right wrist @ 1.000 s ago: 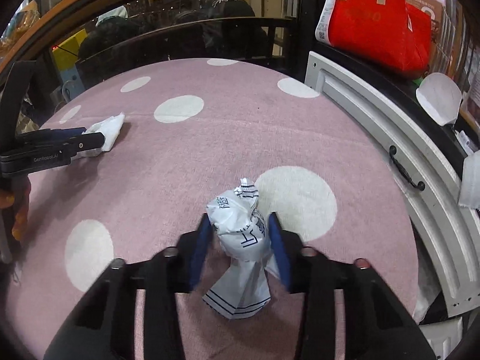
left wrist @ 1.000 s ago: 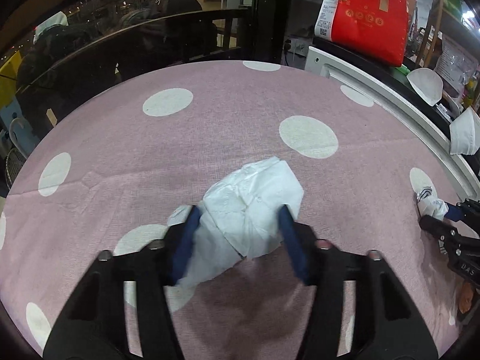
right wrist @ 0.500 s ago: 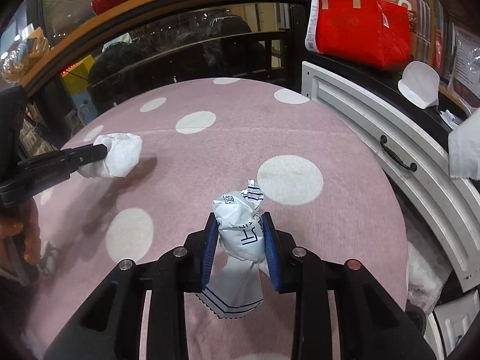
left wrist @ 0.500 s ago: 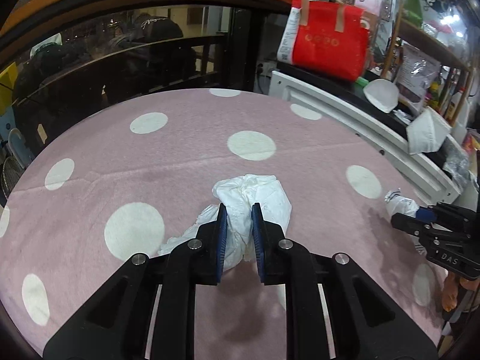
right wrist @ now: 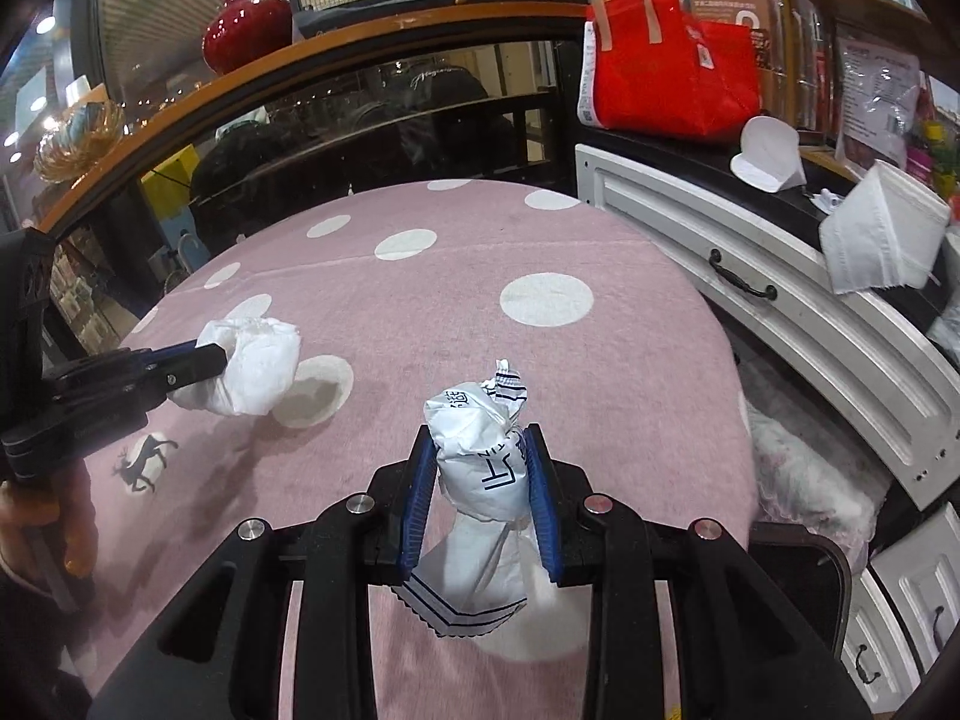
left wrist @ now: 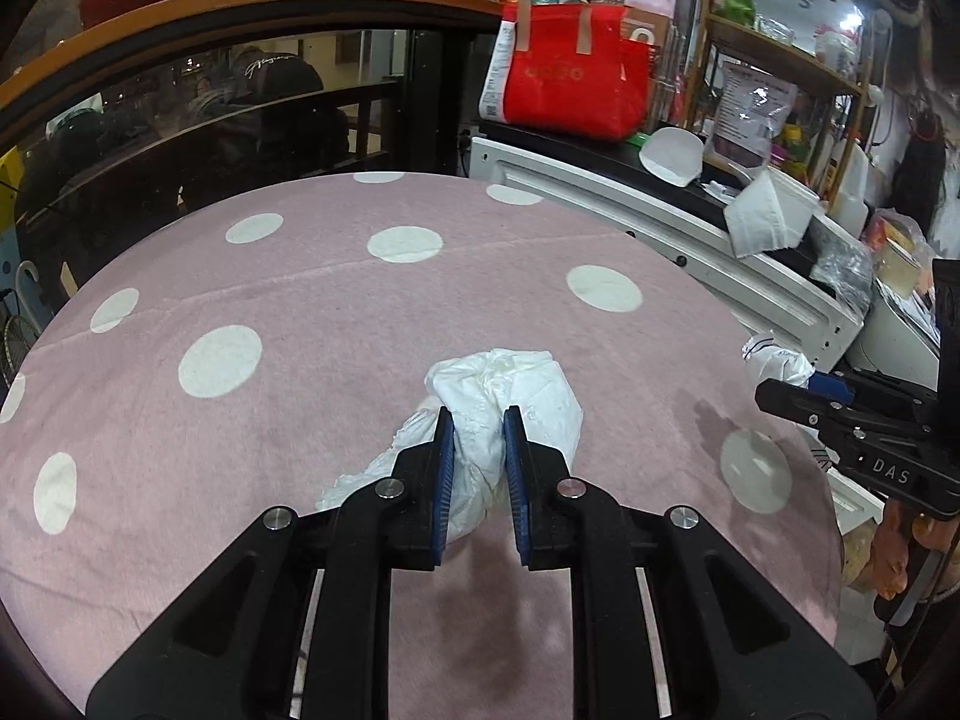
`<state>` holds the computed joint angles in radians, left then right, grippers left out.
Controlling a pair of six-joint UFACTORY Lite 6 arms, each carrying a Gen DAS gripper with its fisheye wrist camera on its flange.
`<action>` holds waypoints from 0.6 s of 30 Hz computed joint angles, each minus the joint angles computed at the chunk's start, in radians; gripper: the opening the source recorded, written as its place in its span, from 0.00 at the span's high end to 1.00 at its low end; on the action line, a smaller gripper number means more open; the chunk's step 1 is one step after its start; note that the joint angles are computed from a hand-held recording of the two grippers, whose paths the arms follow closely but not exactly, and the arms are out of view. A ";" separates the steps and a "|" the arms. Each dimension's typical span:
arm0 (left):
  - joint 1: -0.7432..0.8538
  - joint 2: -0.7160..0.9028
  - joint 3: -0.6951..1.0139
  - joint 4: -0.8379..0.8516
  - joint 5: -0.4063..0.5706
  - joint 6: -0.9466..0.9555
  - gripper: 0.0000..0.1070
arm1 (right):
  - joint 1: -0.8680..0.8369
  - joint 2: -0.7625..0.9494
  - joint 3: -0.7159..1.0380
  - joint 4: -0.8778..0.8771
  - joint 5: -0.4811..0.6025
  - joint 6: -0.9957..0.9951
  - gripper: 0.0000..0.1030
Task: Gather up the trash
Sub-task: 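Carry the tissues and crumpled paper in both tools over the bin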
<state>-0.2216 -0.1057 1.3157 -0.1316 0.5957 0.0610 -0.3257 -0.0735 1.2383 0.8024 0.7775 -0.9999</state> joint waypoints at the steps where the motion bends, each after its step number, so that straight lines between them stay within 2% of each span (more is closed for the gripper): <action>1: -0.016 -0.015 -0.014 0.013 0.001 -0.019 0.84 | -0.019 -0.020 -0.020 0.015 0.007 -0.019 0.71; 7: -0.121 -0.105 -0.092 0.111 0.000 -0.155 0.84 | -0.138 -0.121 -0.133 0.070 0.067 -0.117 0.71; 18: -0.405 -0.186 -0.154 0.343 0.023 -0.484 0.84 | -0.450 -0.222 -0.240 0.131 0.259 -0.298 0.71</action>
<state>-0.6262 -0.2915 1.1616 0.2117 0.6184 -0.4226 -0.7756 -0.2957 0.9982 0.9336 1.0367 -1.2983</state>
